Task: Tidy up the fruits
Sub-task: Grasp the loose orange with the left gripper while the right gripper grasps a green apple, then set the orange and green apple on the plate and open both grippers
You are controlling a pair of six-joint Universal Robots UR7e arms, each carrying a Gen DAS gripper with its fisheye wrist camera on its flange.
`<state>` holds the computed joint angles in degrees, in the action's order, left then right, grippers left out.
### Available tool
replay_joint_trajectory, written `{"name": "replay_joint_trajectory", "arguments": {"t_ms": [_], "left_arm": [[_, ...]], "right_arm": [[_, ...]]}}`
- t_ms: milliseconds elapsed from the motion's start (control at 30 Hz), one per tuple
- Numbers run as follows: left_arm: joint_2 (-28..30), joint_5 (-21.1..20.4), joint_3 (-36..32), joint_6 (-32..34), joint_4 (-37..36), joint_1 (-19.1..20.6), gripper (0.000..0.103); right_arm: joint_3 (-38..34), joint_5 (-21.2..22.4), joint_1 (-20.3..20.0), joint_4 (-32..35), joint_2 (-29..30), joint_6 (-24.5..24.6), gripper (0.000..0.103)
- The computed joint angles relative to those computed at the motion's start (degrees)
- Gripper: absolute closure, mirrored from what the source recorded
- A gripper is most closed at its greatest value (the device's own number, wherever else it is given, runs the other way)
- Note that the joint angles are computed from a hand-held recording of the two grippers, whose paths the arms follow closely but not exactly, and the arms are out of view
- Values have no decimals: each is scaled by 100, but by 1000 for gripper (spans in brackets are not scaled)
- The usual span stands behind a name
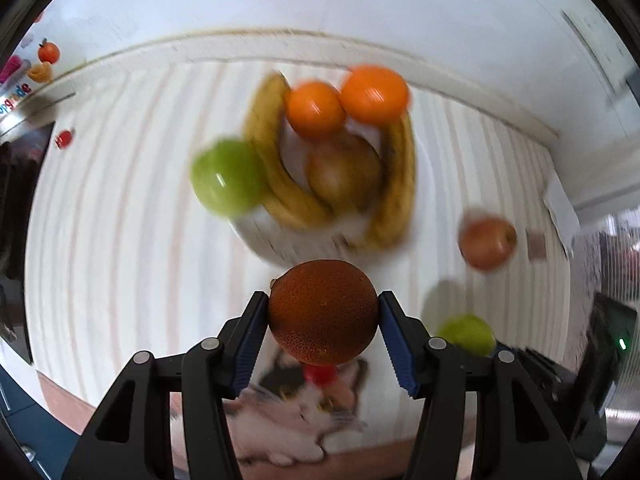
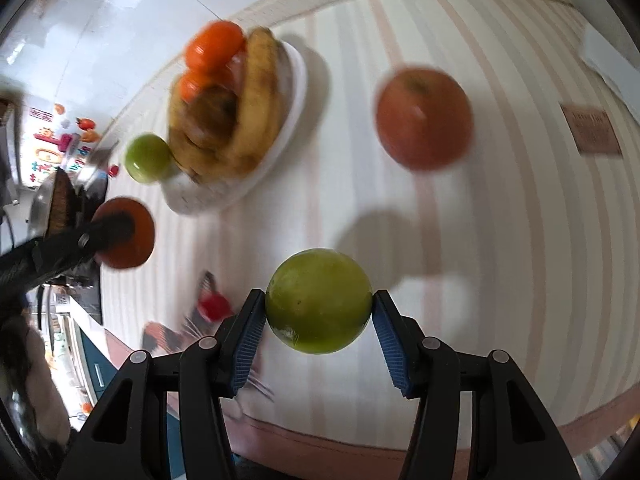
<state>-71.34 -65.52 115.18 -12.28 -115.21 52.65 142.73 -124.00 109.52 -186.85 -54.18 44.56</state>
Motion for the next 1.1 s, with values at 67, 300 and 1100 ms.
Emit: {"name": "replay_joint_trajectory", "arguments": {"t_ms": [67,300,1100], "left_arm": [[158,63,-154,44,-55,98,50],[464,5,-197,40,-310,311,50],[370,-908,85,-704,-1156,929,49]], "right_arm": [[-195,15,-16,93,-73,-151,46],[-919,66,-69,438,-247,-683,46],[-3942,530,-517,3198,1203,-1947,45]]}}
